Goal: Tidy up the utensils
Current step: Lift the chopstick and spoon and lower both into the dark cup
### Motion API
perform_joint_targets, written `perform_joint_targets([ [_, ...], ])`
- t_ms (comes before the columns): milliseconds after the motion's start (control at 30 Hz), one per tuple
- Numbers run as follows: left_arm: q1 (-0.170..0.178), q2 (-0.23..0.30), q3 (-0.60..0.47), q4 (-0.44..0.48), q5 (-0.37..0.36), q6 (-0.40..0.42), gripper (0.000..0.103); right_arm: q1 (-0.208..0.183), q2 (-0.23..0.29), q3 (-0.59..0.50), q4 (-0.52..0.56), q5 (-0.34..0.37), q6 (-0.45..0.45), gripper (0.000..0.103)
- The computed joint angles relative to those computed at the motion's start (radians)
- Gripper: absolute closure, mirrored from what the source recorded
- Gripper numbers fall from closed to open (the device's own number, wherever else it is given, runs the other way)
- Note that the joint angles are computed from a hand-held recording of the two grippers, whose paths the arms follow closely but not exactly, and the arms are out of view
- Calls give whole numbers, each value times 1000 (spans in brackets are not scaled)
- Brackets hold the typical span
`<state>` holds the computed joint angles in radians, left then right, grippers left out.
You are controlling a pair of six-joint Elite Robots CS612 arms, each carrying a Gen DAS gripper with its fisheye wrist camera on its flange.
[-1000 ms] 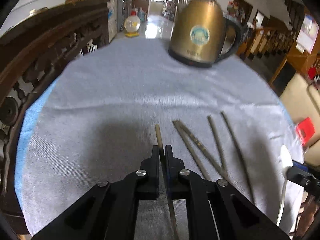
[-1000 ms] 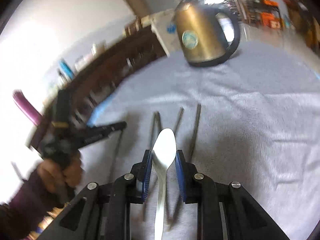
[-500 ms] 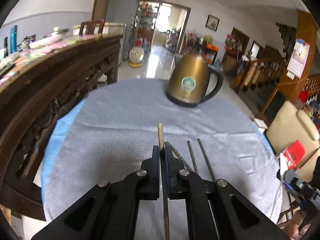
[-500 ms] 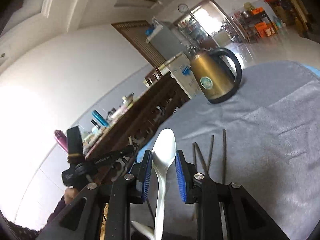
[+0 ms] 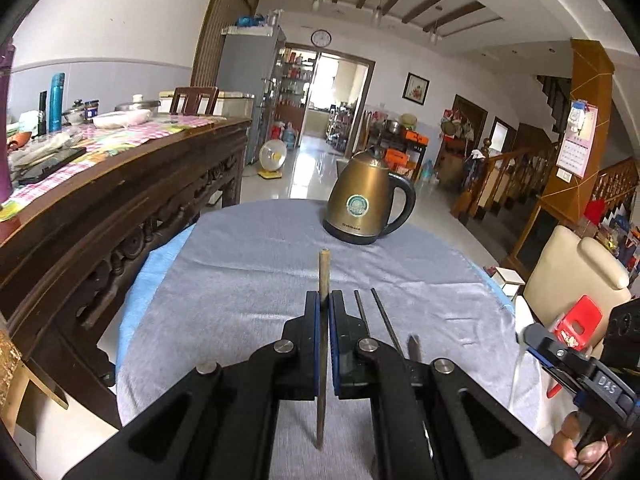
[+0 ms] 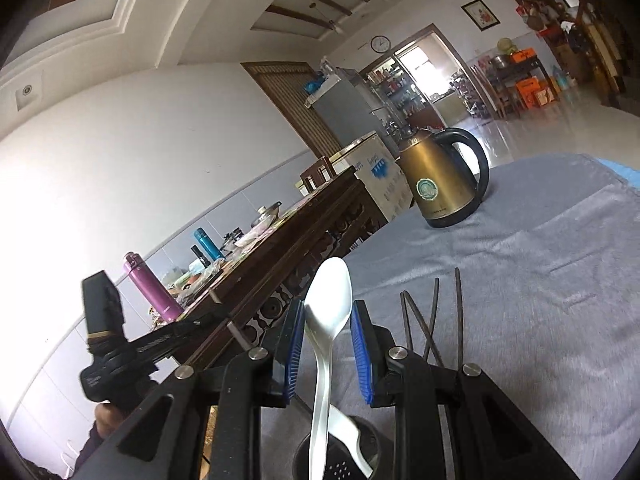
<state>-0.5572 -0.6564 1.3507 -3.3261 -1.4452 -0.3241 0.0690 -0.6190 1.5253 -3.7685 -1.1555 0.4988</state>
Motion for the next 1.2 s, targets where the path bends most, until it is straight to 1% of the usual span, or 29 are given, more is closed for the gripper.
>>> perform_joint_targets([
  [133,-6,-18,38,-48,10,6,99,6,-4,9,-2,-9,-7,77],
  [367,-12,-41,78,-99,11,6,99,12,-11,26,-23,-22,-6,77],
  [500,-18,-62,104,-134,19,29,99,16,-11,28,-29,-36,-8,77],
  [700,-27,-96,138,-211,12,70,99,23,-10,26,-46,-66,-11,77],
  [800,-30,-108,148,-240,-3,81,99,29,-8,18,-48,-90,-21,77],
  [967,-35,-119,149,-274,-51,87,99,49,-5,6,-48,-157,-80,77],
  [1100,-40,-119,140,-276,-82,101,99,64,0,-1,-45,-200,-126,77],
  [1200,-43,-118,136,-273,-105,103,99,69,3,0,-47,-223,-135,77],
])
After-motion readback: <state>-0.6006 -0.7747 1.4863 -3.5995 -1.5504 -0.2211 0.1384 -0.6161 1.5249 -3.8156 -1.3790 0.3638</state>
